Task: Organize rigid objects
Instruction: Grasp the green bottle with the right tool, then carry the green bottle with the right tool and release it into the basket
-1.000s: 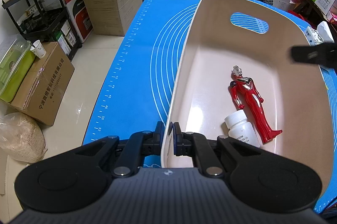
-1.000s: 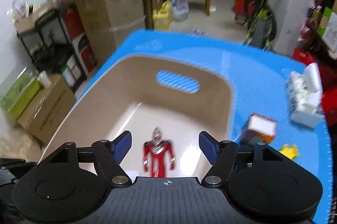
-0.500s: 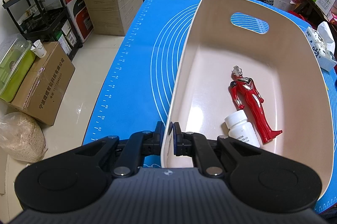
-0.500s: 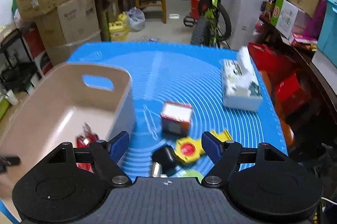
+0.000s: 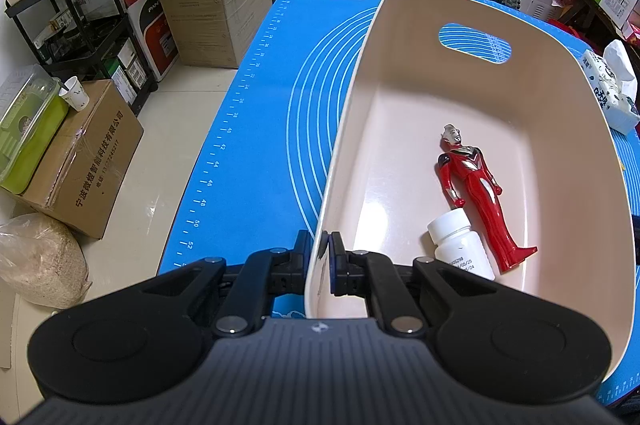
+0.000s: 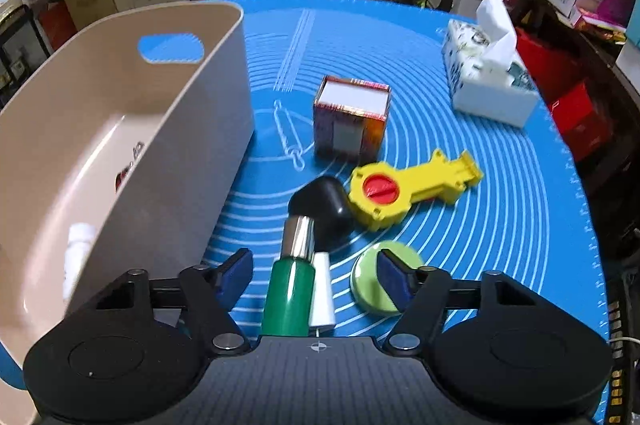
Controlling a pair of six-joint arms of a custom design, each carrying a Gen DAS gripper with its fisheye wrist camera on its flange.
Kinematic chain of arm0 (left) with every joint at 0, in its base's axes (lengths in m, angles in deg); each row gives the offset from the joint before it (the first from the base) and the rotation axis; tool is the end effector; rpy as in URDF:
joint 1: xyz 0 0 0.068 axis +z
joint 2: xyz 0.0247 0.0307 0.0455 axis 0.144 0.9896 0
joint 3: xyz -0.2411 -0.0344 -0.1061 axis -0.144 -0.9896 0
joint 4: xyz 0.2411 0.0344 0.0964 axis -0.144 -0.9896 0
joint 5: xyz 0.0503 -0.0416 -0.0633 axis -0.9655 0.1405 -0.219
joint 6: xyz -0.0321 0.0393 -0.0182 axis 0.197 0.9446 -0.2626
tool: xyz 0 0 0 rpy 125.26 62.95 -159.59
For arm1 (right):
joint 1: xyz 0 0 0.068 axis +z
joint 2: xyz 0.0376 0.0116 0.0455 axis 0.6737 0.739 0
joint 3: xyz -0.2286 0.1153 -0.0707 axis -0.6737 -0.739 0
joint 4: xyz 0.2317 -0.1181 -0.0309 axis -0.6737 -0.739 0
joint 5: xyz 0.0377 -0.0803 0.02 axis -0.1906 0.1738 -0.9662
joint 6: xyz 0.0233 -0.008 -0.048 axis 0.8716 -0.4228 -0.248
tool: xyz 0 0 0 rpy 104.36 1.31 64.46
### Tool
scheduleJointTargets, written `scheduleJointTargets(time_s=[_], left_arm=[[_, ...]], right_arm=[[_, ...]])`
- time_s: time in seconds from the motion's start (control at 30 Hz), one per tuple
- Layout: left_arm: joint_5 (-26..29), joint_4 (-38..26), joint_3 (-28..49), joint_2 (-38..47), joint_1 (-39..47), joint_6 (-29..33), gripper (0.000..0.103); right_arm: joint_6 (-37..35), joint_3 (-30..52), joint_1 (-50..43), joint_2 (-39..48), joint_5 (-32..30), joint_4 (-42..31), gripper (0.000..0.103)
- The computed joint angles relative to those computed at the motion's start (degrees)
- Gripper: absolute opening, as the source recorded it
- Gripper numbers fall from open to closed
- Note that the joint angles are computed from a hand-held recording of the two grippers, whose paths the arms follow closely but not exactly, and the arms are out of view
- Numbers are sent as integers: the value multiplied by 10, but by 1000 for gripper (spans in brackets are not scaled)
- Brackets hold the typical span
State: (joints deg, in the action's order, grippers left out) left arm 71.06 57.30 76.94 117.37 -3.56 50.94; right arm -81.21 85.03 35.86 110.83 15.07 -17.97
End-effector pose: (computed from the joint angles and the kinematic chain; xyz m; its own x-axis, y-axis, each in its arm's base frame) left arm 0.3210 -0.0652 0.1964 -0.8604 0.1216 -0.4949 0.1275 0.9916 0.0220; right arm 0.3088 -0.0346 0.1384 -0.8418 0.1527 -0.5177 0.1530 0.9873 0.0425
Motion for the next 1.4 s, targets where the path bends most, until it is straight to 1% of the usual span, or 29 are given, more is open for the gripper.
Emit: scheduleJointTargets(time_s=[0.07,0.2,0.27,0.33,0.53,0.83,1.03,1.17,1.27,1.4], left_arm=[[0,0,0,0,0,0,11],[0,0,0,0,0,0,11],[0,0,0,0,0,0,11],[0,0,0,0,0,0,12],[0,0,0,0,0,0,12],[-1,0,0,0,-1,-1,12],[-1,1,0,0,-1,-1,12],[-1,1,0,0,-1,-1,12],[-1,1,0,1,-2,-1,12],[-1,0,0,1,-2,-2,11]], right_arm=[[-2,-2,-2,6,-1,4,61],[-6,-12,-8,8,-10,20,54],[-8,-12,-9,6,-22,20,46],[-10,-18,-5,0,-21,26,33],[-7,-23,-8,-8,-23,29,33],[3,-29,-4,-69,-27,29,33],[12,-7,13,-115,-31,14,33],[14,9,40,-139,-21,18,33],[13,31,64,-136,-16,19,33],[10,68,103,-104,-6,20,33]])
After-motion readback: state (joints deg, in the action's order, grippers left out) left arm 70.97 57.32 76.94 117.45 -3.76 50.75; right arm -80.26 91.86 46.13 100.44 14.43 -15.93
